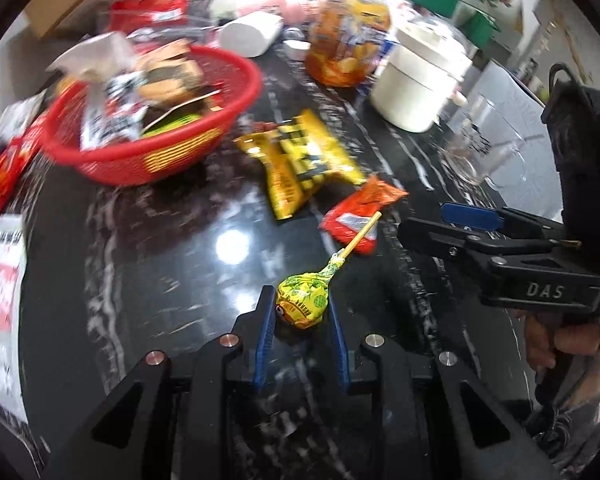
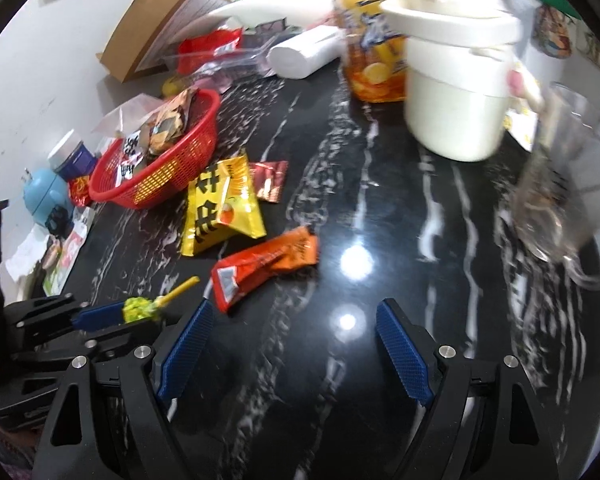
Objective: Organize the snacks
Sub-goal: 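Grasp the green lollipop with the left tool while the right tool grasps the orange candy wrapper, then lift the lollipop with the left tool while the right tool lifts the orange wrapper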
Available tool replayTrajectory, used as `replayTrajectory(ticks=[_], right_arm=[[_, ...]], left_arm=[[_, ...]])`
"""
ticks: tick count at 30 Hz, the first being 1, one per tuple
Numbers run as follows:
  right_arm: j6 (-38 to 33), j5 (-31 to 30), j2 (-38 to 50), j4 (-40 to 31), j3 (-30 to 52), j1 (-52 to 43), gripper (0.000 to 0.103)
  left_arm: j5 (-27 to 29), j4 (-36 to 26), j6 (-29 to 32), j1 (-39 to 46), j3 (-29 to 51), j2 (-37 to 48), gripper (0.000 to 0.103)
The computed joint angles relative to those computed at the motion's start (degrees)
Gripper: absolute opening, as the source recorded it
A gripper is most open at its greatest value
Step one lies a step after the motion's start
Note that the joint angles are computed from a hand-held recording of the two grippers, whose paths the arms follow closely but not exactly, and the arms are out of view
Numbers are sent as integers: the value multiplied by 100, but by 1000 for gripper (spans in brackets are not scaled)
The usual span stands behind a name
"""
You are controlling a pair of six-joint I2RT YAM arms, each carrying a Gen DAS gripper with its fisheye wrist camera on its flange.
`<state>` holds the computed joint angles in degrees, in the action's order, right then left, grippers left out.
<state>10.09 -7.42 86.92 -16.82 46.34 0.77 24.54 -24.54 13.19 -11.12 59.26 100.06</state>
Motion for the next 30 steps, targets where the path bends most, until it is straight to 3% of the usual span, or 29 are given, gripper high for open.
replayTrajectory(ticks=[13, 15, 18, 20, 22, 30], right_arm=[[47, 2, 1068, 264, 768, 456, 81], [13, 199, 1160, 244, 868, 533, 76], [-73, 487, 1190, 271, 888, 666, 58], [-202, 908, 1139, 289, 819, 811, 30], [-319, 1047, 1083, 285, 753, 853, 27], [-301, 678, 500, 233, 247, 755, 16]], left_arm=[[200, -42, -61, 640, 140, 242, 25], [221, -45, -48, 669, 148, 255, 25], [261, -58, -21, 715, 117, 231, 25], [277, -90, -8, 740, 102, 206, 25], [265, -99, -24, 717, 99, 197, 25], [282, -130, -71, 595, -17, 63, 25]])
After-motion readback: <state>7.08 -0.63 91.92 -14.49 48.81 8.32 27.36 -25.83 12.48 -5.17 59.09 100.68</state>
